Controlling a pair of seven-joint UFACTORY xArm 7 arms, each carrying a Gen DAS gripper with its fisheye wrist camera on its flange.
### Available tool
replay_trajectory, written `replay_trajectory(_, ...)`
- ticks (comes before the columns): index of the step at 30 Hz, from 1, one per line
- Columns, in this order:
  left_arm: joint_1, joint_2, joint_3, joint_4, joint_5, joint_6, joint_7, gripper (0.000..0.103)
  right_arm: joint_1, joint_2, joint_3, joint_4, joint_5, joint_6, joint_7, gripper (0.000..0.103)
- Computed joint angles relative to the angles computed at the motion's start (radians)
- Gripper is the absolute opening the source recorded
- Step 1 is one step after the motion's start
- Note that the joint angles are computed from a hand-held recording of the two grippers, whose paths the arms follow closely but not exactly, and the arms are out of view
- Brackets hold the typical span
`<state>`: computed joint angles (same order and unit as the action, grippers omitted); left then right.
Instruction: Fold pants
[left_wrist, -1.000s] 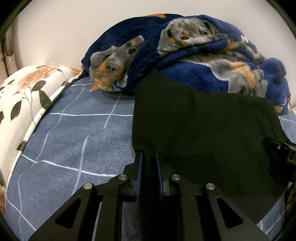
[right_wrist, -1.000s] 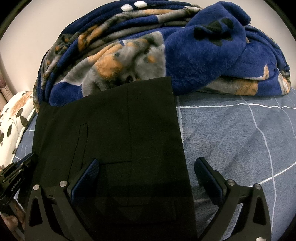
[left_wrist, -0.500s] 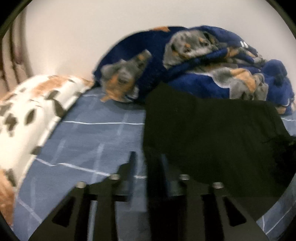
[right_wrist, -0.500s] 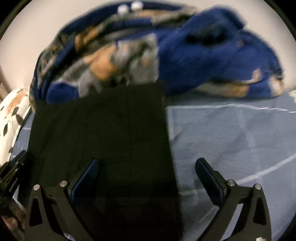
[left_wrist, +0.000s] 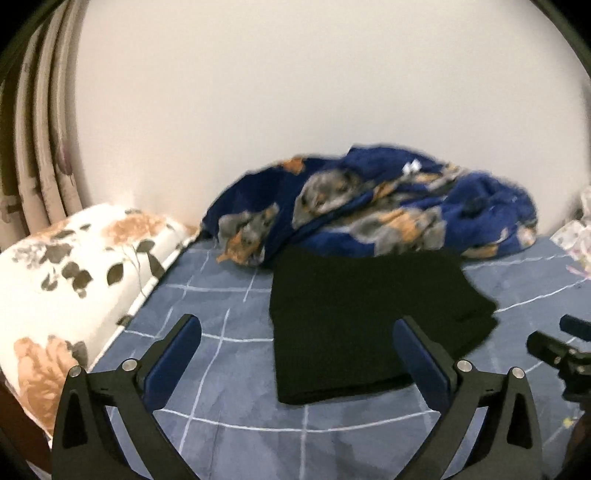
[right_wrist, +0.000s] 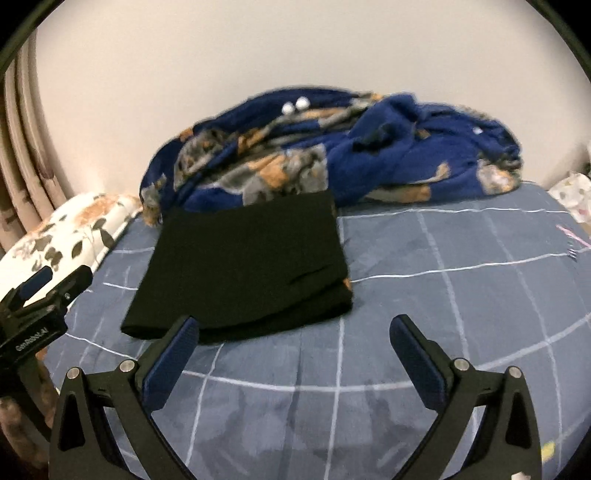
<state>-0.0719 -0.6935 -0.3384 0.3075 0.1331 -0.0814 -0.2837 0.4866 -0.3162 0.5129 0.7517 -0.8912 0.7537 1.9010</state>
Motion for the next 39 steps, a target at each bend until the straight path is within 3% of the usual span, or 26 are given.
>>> replay_trajectory(2, -0.057, -0.054, 0.037, 0.001, -0.009, 0.055, 0.001, 0.103, 0.018, -0.049, 0.015, -0.013, 0.015, 0.026, 0.004, 0.103)
replay_trajectory(5, -0.019, -0.191, -0.028, 0.019, 0.012, 0.19, -0.032, 0.103, 0.03, -0.102, 0.046, -0.009, 0.05, 0.079, -0.025, 0.103)
replay_trajectory(6, -0.032, -0.219, -0.019, 0.02, 0.018, 0.21, -0.034, 0.103, 0.031, -0.117, 0.06, -0.007, 0.054, 0.091, -0.03, 0.103)
replay_trajectory(10, -0.211, -0.303, 0.147, 0.003, -0.027, 0.23, 0.021, 0.103, 0.03, -0.17, 0.11, 0.014, 0.08, 0.15, -0.067, 0.103)
replay_trajectory(13, -0.168, -0.362, 0.11, 0.039, -0.052, 0.313, -0.027, 0.103, 0.019, -0.211, 0.14, 0.023, 0.099, 0.179, -0.082, 0.103)
replay_trajectory(16, -0.198, -0.38, 0.131, 0.08, -0.066, 0.383, -0.016, 0.103, 0.004, -0.249, 0.16, 0.024, 0.122, 0.185, -0.096, 0.103)
replay_trajectory(27, -0.156, -0.478, 0.057, 0.054, -0.06, 0.31, -0.092, 0.103, -0.073, -0.345, 0.216, 0.013, 0.215, 0.182, -0.154, 0.103)
replay_trajectory(31, -0.174, -0.455, 0.063, 0.076, -0.056, 0.373, -0.088, 0.103, -0.098, -0.357, 0.234, 0.015, 0.242, 0.177, -0.181, 0.103)
replay_trajectory(39, -0.171, -0.413, 0.042, 0.075, -0.037, 0.406, -0.101, 0.103, -0.128, -0.365, 0.248, 0.004, 0.29, 0.149, -0.21, 0.103)
